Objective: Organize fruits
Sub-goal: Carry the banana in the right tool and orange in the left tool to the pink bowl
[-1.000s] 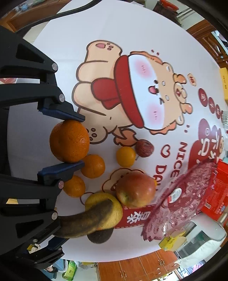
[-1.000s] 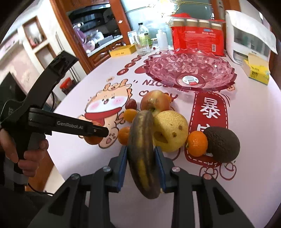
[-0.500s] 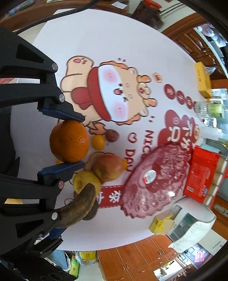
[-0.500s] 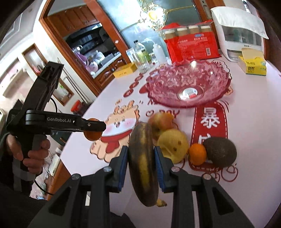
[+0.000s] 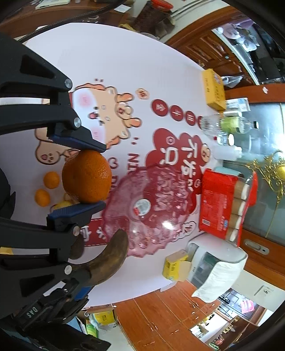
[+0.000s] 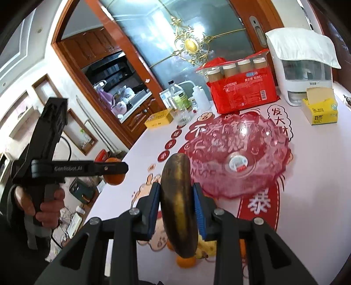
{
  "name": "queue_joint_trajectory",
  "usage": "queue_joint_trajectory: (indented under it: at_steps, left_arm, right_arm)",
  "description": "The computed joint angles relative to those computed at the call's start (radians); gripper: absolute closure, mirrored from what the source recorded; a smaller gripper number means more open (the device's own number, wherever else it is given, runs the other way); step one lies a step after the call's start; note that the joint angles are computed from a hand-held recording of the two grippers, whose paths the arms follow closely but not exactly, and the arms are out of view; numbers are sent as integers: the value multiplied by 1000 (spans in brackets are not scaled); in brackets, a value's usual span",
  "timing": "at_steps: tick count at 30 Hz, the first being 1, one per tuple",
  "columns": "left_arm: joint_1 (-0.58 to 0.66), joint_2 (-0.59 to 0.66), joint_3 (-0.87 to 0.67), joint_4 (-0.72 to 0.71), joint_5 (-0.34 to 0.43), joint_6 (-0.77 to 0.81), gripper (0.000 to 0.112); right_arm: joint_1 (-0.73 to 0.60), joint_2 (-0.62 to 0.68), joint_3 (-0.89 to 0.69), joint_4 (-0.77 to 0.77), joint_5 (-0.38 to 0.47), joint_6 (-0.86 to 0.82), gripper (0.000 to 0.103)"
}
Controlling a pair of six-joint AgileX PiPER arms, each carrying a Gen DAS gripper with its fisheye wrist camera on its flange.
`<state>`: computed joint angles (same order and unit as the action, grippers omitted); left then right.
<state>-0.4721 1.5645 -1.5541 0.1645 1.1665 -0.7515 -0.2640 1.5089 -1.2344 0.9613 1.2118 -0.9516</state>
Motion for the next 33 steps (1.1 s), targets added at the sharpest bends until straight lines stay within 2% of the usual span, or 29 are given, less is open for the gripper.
queue_joint_trajectory:
  at_steps: [5,11,23,33]
  left_arm:
    - [44,75,-111,-16,10,64,69]
    - [95,172,-199,-52,-30,136,69]
    - [159,381,-249,-208,-226,293,69]
    - [156,613,-446,-259,-157,343,69]
  right_arm:
    - [57,125,-161,5,-17,112,74]
    - [93,276,-314,15,-17,216,74]
    - [113,571,-574,-15,-18,331,74]
    - [118,765,-791,-113,7,440,74]
